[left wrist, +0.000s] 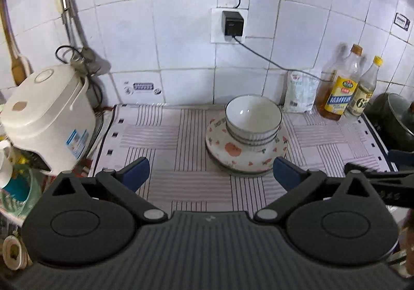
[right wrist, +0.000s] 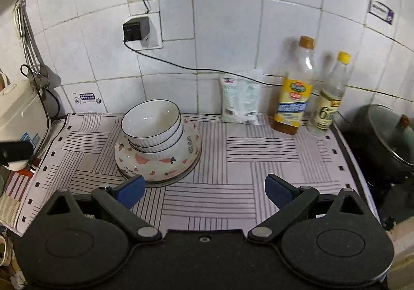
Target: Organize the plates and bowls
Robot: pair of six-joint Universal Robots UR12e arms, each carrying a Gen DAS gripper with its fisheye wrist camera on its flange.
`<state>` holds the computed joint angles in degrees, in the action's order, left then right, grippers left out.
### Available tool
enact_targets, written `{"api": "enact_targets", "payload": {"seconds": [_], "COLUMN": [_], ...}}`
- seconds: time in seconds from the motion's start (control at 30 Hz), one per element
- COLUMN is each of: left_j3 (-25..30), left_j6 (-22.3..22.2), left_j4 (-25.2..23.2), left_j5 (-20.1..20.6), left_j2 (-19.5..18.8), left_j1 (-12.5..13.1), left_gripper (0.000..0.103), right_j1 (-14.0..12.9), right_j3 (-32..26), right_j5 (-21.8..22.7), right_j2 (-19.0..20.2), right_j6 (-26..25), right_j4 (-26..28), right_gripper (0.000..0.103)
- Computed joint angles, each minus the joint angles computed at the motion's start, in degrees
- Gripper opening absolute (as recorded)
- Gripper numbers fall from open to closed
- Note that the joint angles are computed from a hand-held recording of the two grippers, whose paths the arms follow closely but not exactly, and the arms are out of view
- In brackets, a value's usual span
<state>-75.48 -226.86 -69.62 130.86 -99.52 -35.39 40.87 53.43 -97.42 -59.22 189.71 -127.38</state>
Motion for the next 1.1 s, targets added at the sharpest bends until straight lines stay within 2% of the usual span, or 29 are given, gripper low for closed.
{"api": "enact_targets", "payload": {"seconds": [0.2, 0.33, 0.47, 0.67, 0.97, 1.1], "left_j3": [0.8, 1.4, 1.7, 2.6, 2.7, 2.1], "left_j6": [-1.5, -1.5, -1.9, -3.5, -7.5, -8.2], "left_j4": [-2.7, -4.2, -5.0, -7.3, -11.3, -11.3], "left_j5": [1.8, 0.4, 0.0, 2.3, 3.9, 3.7], "left_j2": [0.4, 0.6, 0.7, 0.4, 0.5, 0.9], "left_j1": [-2.0, -2.7, -3.4, -5.0, -6.0, -6.4], "left_gripper": [0.103, 0.103, 0.103, 0.103, 0.103, 0.103], "right_j1": [0.8, 1.7, 1.8, 2.1, 3.0, 3.1], "right_j3": [2.4, 3.9, 5.6, 7.7, 10.5, 11.4], "right_j5": [-2.6, -6.2, -6.2, -6.6, -8.3, -8.7], "right_j2": [-3.0, -4.4, -5.9, -7.3, -8.7, -9.4], "right_j6": [-1.2, -2.5, -2.1, -2.4, -2.6, -2.3], "right_j4": [-0.9, -2.6, -3.5, -4.7, -7.8, -8.3], "right_gripper": [0.101, 0.101, 0.101, 0.101, 0.101, 0.101]}}
